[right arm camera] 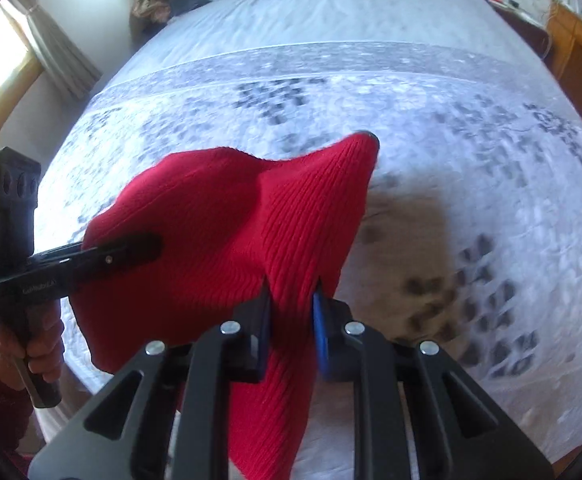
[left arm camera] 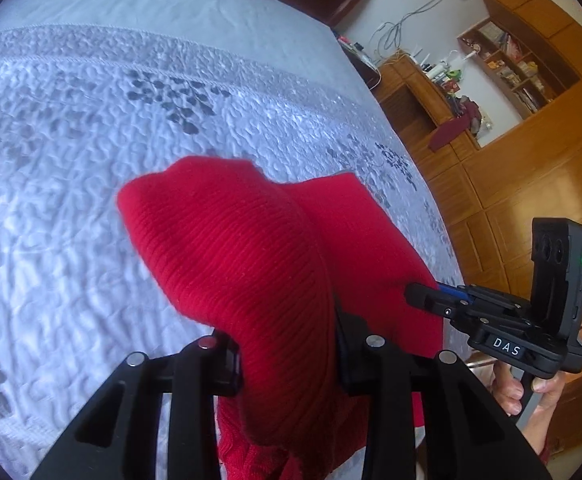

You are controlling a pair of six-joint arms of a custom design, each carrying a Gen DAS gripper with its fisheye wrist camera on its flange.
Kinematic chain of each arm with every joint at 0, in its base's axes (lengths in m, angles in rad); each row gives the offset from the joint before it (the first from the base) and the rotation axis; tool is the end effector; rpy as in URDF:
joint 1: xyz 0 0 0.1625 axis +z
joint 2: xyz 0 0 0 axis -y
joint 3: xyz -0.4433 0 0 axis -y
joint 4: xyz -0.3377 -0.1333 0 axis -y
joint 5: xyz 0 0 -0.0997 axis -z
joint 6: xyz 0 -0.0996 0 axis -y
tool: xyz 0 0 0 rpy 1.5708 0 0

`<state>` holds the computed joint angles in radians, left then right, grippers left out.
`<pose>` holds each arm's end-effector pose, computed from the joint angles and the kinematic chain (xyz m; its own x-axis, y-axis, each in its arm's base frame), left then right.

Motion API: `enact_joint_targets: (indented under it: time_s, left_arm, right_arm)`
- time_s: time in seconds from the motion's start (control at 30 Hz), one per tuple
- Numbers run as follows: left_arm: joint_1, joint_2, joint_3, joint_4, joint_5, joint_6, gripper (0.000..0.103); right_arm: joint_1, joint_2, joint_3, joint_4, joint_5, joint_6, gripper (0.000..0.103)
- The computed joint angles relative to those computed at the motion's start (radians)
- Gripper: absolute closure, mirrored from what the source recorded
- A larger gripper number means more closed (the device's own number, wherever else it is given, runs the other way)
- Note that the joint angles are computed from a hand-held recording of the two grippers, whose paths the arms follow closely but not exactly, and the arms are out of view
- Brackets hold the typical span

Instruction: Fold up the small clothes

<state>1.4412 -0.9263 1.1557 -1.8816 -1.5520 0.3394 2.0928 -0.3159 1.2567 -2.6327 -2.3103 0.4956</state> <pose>0.0432 -0.7142 0.3489 -0.8922 0.4494 -0.0447 0.4516 0.8894 -0.0704 0.4204 -0.5982 -0.0337 -0.8345 0.1472 0.5310 -0.1116 0.8986 -0.4244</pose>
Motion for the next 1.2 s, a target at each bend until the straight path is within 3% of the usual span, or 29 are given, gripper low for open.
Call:
enact_joint_targets:
  time_s: [0.13,0.2,0.23,0.3,0.33,0.5,0.57,0.73,0.77,0.83,0.9,1.0,1.13,1.2]
  left_arm:
    - [-0.008,0.064,0.067,-0.118,0.105,-0.03,0.069]
    - [-0.002,0.089,0.094,-0.146,0.171,-0.052,0.065]
    - [0.003,0.084,0.114,-0.169,0.171,-0.044,0.063]
    - [0.005,0.066,0.143,-0.199,0.178,-0.02,0.052]
    - [0.004,0.057,0.149,-0.19,0.189,-0.016,0.05]
    - [0.019,-0.02,0.185,-0.104,0.18,-0.033,0.034]
    - [0.022,-0.067,0.236,-0.117,0.167,-0.03,0.033]
    - [0.007,-0.158,0.383,-0.203,0.232,-0.015,0.033]
    - [0.004,-0.166,0.404,-0.225,0.245,-0.011,0.035]
    - [-0.003,-0.165,0.425,-0.233,0.267,0.003,0.045]
    - [-0.016,-0.151,0.418,-0.196,0.308,-0.004,0.071]
    - [-0.017,-0.145,0.387,-0.142,0.305,-0.031,0.083]
    - [-0.019,-0.164,0.372,-0.08,0.302,-0.012,0.085]
    - [-0.018,-0.172,0.409,-0.12,0.34,0.033,0.085]
  right_arm:
    - [-0.115,-0.024,0.114,-0.129,0.067,-0.026,0.085]
    - [-0.152,-0.031,0.171,-0.206,0.126,-0.029,0.078]
    - [-0.158,-0.036,0.206,-0.27,0.141,-0.052,0.076]
    - [-0.15,-0.044,0.235,-0.297,0.123,-0.056,0.057]
    - [-0.143,-0.049,0.245,-0.296,0.11,-0.055,0.054]
    - [-0.102,-0.085,0.339,-0.305,0.142,-0.018,0.051]
    - [-0.088,-0.095,0.387,-0.309,0.153,0.016,0.051]
    - [-0.076,-0.09,0.478,-0.388,0.226,0.078,0.051]
    - [-0.075,-0.086,0.48,-0.384,0.226,0.086,0.052]
    - [-0.08,-0.08,0.483,-0.382,0.235,0.114,0.066]
    - [-0.087,-0.08,0.486,-0.388,0.244,0.126,0.087]
    - [-0.075,-0.108,0.513,-0.414,0.254,0.113,0.091]
    - [-0.055,-0.14,0.535,-0.383,0.235,0.108,0.093]
    - [-0.065,-0.127,0.524,-0.332,0.227,0.118,0.093]
